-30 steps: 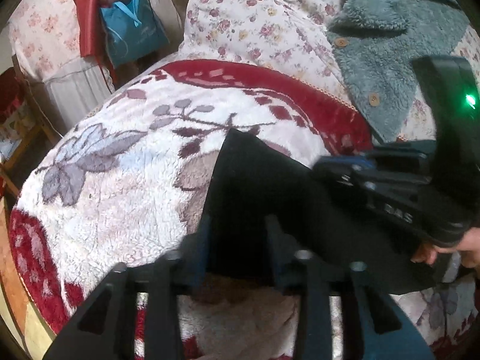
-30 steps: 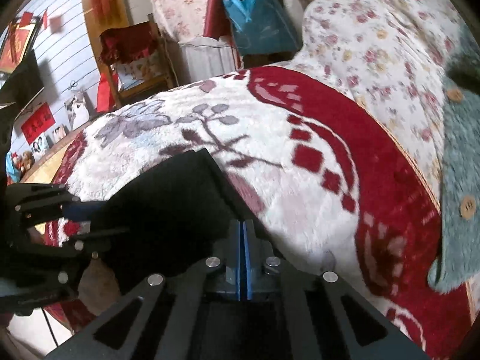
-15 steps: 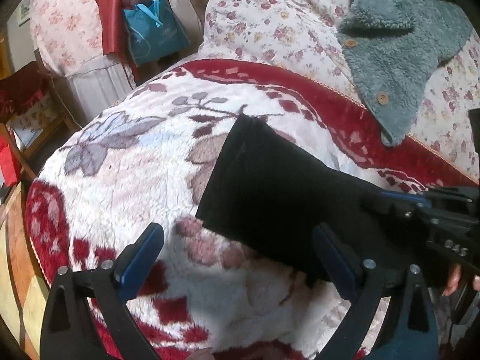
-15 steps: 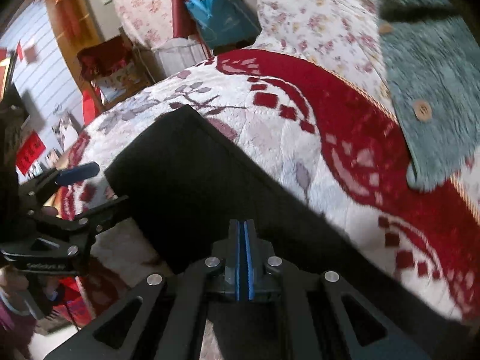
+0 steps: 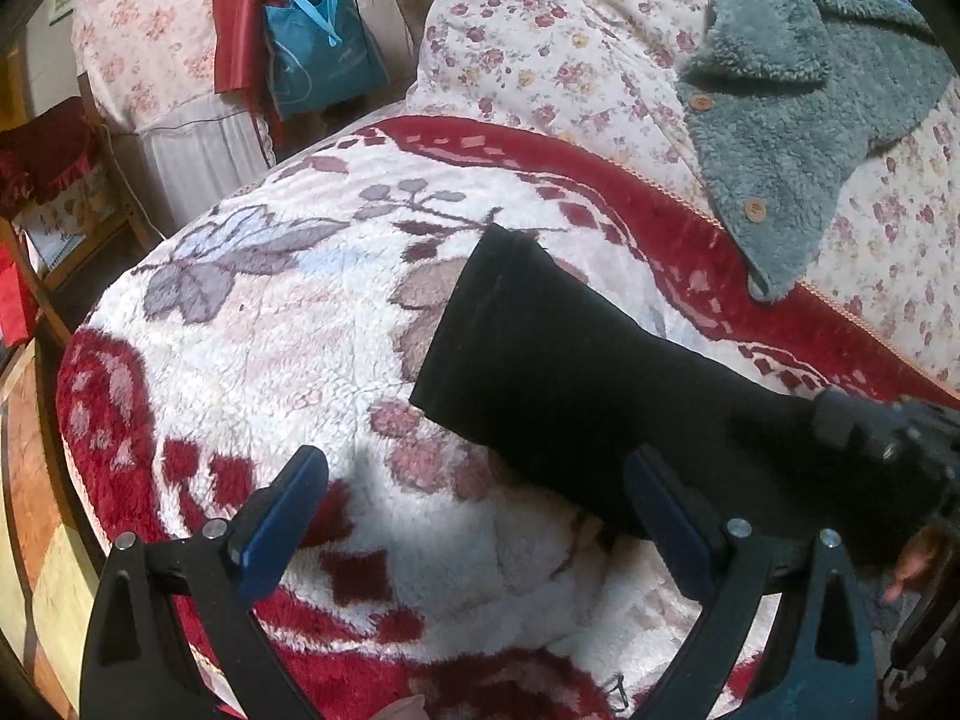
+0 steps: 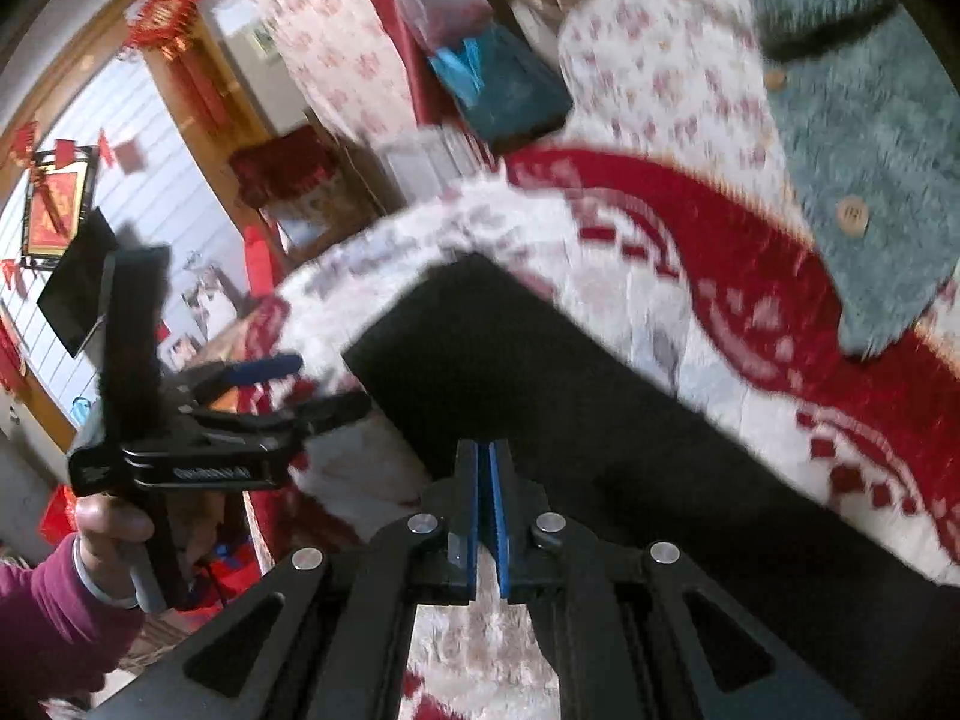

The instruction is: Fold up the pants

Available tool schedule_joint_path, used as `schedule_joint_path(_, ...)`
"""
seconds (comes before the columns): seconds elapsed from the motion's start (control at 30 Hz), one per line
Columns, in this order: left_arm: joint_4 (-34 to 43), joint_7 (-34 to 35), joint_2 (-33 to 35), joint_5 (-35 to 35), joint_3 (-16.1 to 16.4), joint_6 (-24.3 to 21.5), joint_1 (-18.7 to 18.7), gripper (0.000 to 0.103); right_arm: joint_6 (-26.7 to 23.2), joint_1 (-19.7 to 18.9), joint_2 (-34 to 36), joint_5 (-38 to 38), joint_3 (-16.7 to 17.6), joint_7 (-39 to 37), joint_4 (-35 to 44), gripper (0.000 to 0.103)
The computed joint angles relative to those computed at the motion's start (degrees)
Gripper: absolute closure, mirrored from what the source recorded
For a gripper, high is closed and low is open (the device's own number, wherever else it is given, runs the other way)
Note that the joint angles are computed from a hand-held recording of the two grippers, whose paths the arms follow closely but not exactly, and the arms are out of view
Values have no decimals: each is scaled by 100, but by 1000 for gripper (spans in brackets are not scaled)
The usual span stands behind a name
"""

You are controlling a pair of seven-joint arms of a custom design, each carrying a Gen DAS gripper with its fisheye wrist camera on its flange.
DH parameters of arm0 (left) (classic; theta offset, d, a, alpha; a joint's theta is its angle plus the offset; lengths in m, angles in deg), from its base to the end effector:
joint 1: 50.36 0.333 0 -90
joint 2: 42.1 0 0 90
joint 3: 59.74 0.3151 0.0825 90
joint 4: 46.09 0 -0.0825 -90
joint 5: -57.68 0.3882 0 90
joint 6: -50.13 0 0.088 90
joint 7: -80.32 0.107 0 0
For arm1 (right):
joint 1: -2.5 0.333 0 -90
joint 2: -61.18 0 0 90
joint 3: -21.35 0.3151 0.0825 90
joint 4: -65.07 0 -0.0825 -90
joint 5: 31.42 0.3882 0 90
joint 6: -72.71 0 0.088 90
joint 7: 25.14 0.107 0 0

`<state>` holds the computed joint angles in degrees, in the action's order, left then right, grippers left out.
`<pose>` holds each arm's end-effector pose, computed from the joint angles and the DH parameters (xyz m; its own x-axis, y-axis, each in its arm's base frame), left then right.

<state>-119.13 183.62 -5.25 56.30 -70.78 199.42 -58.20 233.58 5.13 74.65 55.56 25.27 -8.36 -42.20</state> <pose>0.7542 -0.2106 0.4604 -0.4450 -0.8955 -0.0123 -0.6774 0.3456 -0.6493 0.6439 0.0229 0.4280 0.2483 -0.8903 -0.3817 -0.5996 0.1682 -0.7824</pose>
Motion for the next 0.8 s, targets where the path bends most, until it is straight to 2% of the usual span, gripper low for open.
schedule_joint_path(0.03,-13,-3,-17,-36,-24,-30,19,4,-4,-37,-53,350,36,-294,-28,97)
schedule_joint_path(0.07,-19,8,-31,-89,-60,-71,51,4,-228,-80,-96,430,7,-218,-62,96)
schedule_joint_path(0.17,-43,28,-74,-260,-141,-151,129,4,-1141,-250,-169,657,-111,133,-131,96)
schedule_joint_path(0.2,-44,31,-82,-298,-151,-163,140,4,-1525,-307,-173,507,-163,483,-144,95)
schedule_joint_path(0.23,-70,26,-106,-324,-154,-164,142,4,-1696,-302,-149,122,-211,856,-113,94)
schedule_joint_path(0.27,-77,30,-117,-337,-152,-169,141,4,-1745,-197,-149,-325,-322,1203,-108,94)
schedule_joint_path(0.3,-81,37,-119,-340,-145,-161,137,4,-1725,-270,-195,-370,-232,1192,-162,93)
schedule_joint_path(0.37,-124,52,-155,-355,-146,-148,135,4,-1675,-285,-357,163,-175,498,-344,96)
schedule_joint_path(0.4,-134,50,-166,-360,-144,-155,130,4,-1819,-298,-414,344,-188,329,-405,98)
schedule_joint_path(0.47,-142,72,-184,-380,-158,-190,129,4,-2307,-315,-392,136,-258,469,-382,99)
schedule_joint_path(0.57,-254,119,-268,-428,-189,-140,139,4,-2003,-171,-579,368,-228,17,-559,95)
schedule_joint_path(0.67,-335,134,-340,-490,-209,-115,146,4,-2056,-162,-551,679,-309,477,-544,89)
schedule_joint_path(0.7,-339,131,-351,-502,-209,-128,143,4,-1905,-135,-555,730,-318,523,-553,72)
schedule_joint_path(0.77,-329,135,-362,-537,-216,-159,152,4,-1710,-85,-553,759,-322,563,-562,2)
schedule_joint_path(0.8,-334,136,-371,-556,-217,-166,159,4,-1858,-128,-555,770,-357,613,-593,0)
